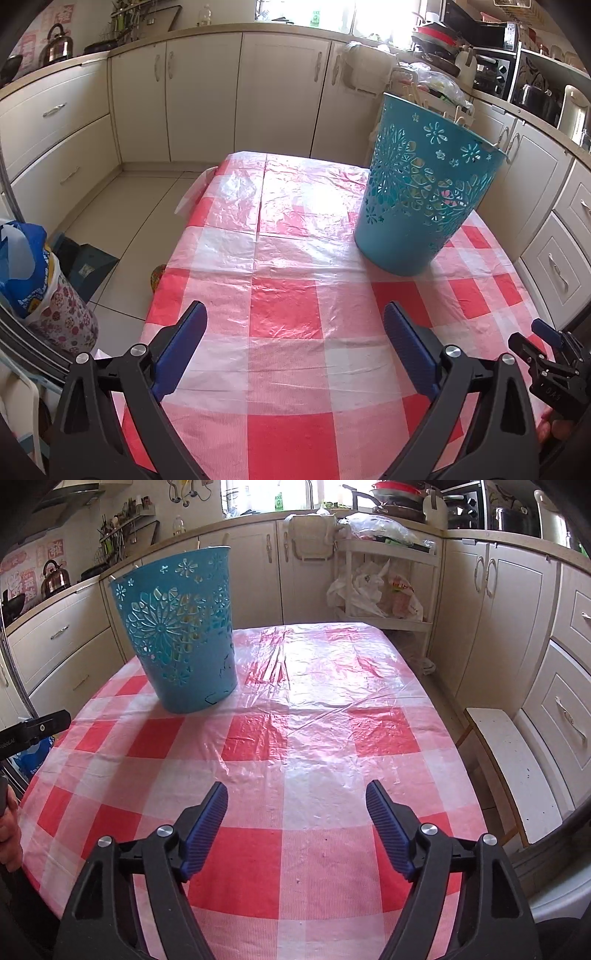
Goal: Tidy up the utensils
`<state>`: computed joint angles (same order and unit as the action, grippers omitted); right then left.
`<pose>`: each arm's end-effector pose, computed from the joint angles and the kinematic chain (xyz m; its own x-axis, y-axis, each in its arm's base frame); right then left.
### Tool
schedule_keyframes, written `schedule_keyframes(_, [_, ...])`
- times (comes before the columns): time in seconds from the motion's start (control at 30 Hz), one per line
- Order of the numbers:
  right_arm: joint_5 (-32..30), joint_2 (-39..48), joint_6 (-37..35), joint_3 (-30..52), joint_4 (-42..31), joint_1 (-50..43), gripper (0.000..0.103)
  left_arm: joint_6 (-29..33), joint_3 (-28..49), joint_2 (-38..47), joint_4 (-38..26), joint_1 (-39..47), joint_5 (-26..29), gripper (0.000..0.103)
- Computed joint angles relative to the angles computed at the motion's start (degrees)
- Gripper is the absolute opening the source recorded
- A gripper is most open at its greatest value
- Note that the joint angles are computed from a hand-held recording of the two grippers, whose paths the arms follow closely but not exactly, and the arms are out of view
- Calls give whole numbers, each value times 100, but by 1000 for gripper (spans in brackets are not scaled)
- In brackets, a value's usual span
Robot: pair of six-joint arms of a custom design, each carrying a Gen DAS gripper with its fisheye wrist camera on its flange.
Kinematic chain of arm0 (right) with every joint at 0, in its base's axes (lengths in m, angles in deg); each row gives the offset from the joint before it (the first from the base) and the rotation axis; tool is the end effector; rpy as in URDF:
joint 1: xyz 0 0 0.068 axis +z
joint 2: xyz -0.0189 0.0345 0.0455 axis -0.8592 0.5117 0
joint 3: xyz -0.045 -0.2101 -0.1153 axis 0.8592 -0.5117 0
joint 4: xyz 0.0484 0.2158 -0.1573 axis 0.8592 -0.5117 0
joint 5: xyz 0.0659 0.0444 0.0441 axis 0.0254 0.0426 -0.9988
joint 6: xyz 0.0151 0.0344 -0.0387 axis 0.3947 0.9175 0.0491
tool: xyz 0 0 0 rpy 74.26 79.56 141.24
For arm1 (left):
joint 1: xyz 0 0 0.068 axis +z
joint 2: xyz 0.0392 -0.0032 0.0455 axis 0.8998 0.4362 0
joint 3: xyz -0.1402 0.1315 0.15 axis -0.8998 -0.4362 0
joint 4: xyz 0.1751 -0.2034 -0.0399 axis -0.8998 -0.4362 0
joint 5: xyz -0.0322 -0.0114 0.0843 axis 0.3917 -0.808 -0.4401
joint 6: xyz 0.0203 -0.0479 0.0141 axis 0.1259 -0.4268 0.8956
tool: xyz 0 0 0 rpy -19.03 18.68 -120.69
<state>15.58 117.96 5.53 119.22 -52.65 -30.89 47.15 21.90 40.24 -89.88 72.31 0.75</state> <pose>0.2660 0.1377 0.1128 -0.7410 -0.0903 -0.6655 -0.1917 0.9781 0.0807 0.2894 0.0384 0.1480 -0.6814 -0.1904 -0.7067 -0.1440 0.9816 -0.1256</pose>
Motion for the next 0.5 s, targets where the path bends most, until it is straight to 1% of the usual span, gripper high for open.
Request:
schedule_keyframes(0.1, [-39,68,-18,91,-49,-16,78,-4,51,162,105,-17,-20,93])
schedule_keyframes(0.23, [-118,130,20,173,-127,-47,79,-14,156,321,104,-49,-11,93])
schedule_keyframes(0.37, [-215,-5,76,140,-131,-42,79,-34,116,129,11,-107,-17,93])
schedule_keyframes(0.5, [-194,-215,84,90,-158,25,82,-7,67,-107,-65,-224,-117,95])
